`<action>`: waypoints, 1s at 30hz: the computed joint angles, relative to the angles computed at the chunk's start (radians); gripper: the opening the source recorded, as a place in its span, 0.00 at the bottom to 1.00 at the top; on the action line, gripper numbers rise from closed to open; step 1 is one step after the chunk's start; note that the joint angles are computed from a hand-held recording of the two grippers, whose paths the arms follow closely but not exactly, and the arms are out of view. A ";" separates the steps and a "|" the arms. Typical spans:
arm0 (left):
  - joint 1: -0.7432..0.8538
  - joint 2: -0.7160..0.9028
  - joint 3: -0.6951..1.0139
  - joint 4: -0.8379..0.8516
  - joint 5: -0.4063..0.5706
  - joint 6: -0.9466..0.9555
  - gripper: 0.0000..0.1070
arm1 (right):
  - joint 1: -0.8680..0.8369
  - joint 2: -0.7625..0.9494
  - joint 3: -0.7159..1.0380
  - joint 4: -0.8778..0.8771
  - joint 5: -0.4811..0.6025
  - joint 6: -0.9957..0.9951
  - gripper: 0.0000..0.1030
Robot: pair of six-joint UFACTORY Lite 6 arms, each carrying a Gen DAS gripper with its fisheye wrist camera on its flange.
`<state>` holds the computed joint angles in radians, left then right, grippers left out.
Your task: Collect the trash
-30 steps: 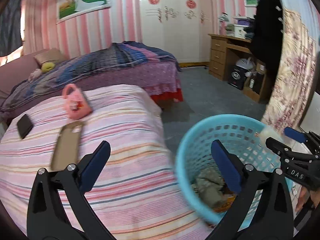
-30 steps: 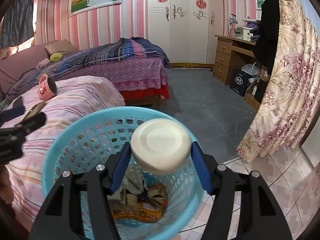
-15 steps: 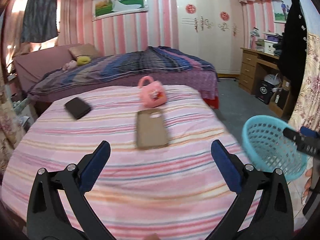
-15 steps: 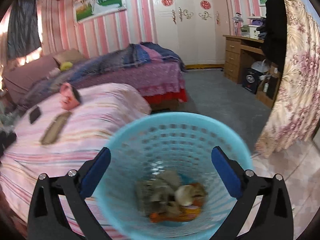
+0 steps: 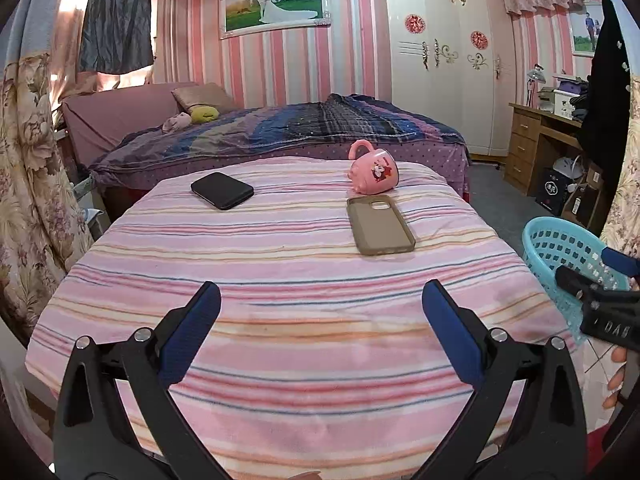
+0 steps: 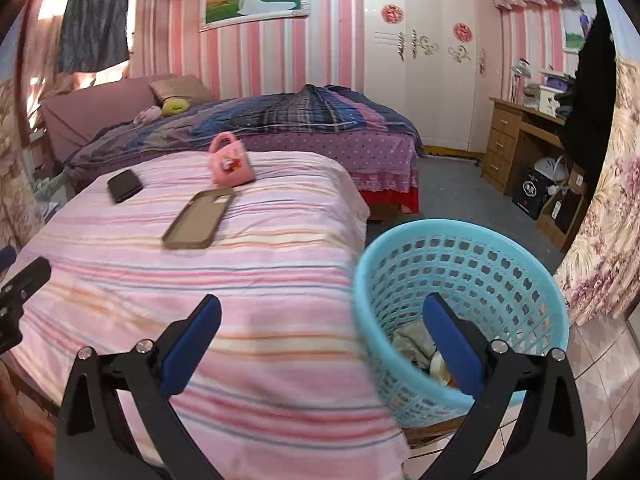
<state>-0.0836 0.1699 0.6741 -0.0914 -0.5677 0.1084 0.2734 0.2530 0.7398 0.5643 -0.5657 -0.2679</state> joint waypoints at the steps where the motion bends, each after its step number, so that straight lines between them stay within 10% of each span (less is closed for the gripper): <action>1: 0.005 -0.008 -0.011 0.012 -0.005 -0.007 0.91 | 0.025 -0.005 -0.006 0.032 -0.011 -0.015 0.96; 30: 0.091 -0.003 -0.029 0.149 -0.047 -0.113 0.91 | 0.273 -0.034 -0.002 0.326 -0.227 -0.238 0.96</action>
<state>0.0072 0.1673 0.6447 0.0579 -0.6146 -0.0041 0.5468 0.2186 0.7383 0.8905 -0.7923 -0.5057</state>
